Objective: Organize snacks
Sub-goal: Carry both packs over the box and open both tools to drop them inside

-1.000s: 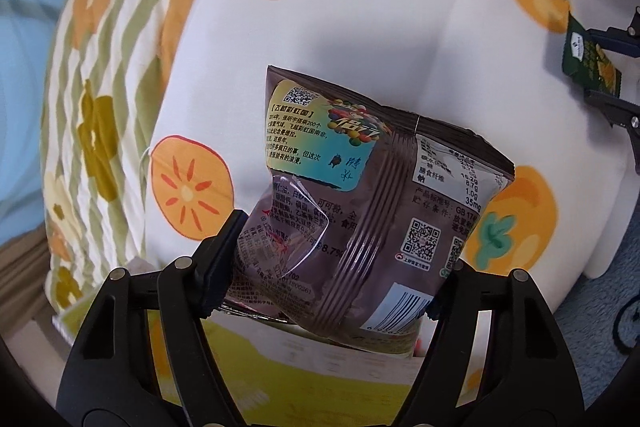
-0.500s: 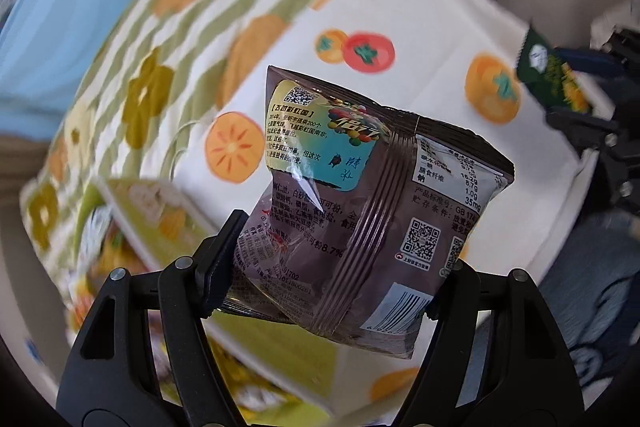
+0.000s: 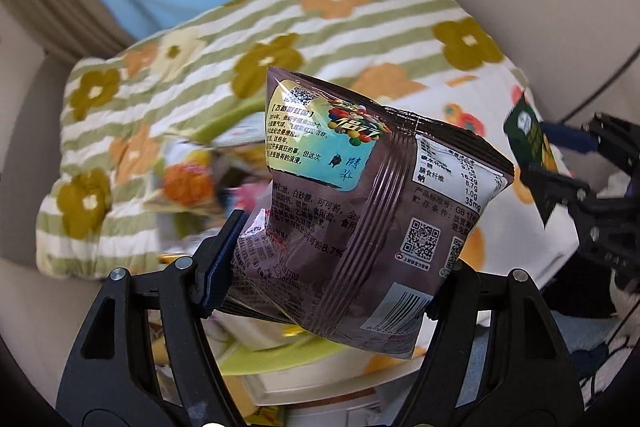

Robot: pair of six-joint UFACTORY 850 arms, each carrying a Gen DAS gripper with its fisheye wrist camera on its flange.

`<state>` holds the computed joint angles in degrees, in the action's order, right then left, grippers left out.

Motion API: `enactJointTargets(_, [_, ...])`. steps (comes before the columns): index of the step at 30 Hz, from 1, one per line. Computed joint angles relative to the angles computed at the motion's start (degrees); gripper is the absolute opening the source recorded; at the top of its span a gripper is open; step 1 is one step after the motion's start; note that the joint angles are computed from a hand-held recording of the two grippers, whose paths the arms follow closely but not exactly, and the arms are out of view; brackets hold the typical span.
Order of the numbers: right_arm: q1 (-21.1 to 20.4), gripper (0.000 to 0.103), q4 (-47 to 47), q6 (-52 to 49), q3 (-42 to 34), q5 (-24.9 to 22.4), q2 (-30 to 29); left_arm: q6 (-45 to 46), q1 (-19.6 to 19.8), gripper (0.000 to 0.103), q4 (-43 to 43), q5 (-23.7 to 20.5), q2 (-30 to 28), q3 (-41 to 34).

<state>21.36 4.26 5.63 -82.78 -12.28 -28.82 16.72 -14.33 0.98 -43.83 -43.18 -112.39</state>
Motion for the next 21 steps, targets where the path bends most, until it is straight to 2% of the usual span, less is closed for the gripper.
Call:
enactJointTargets(2, [1.4,0.040,1.9,-0.7,-3.5,-1.1,-2.2,0.6,1.4,0.069,0.0,0.2,-0.8,-1.2])
enactJointTargets(7, [4.7,0.040,-0.5,5.6,-13.4,-4.2,-9.2,3.6,5.1,0.069,-3.0,-7.0,-8.8,-12.8])
enactJointTargets(9, [5.7,0.040,-1.7,8.1,-16.3,-5.3,-11.2,5.0,5.9,0.073,-4.1,-8.8,-11.9,-17.1])
enactJointTargets(11, [6.7,0.040,-3.7,11.3,-19.5,-6.8,-13.7,7.0,6.4,0.081,-5.7,-10.2,-14.2,-20.1])
enactJointTargets(12, [7.0,0.040,-4.4,12.5,-21.0,-7.7,-14.7,8.0,6.6,0.094,-6.5,-10.2,-15.0,-21.2])
enactJointTargets(13, [7.5,0.040,-5.4,14.0,-22.3,-8.6,-15.7,8.8,6.8,0.103,-7.3,-9.2,-15.0,-20.8])
enactJointTargets(17, [8.8,0.040,-9.9,20.5,-25.2,-11.3,-17.9,12.5,8.0,0.103,-12.1,-9.0,-15.2,-20.3])
enactJointTargets(21, [9.5,0.040,-11.9,24.7,-24.4,-11.7,-17.9,12.1,9.6,0.103,-14.1,-2.3,-9.2,-10.0])
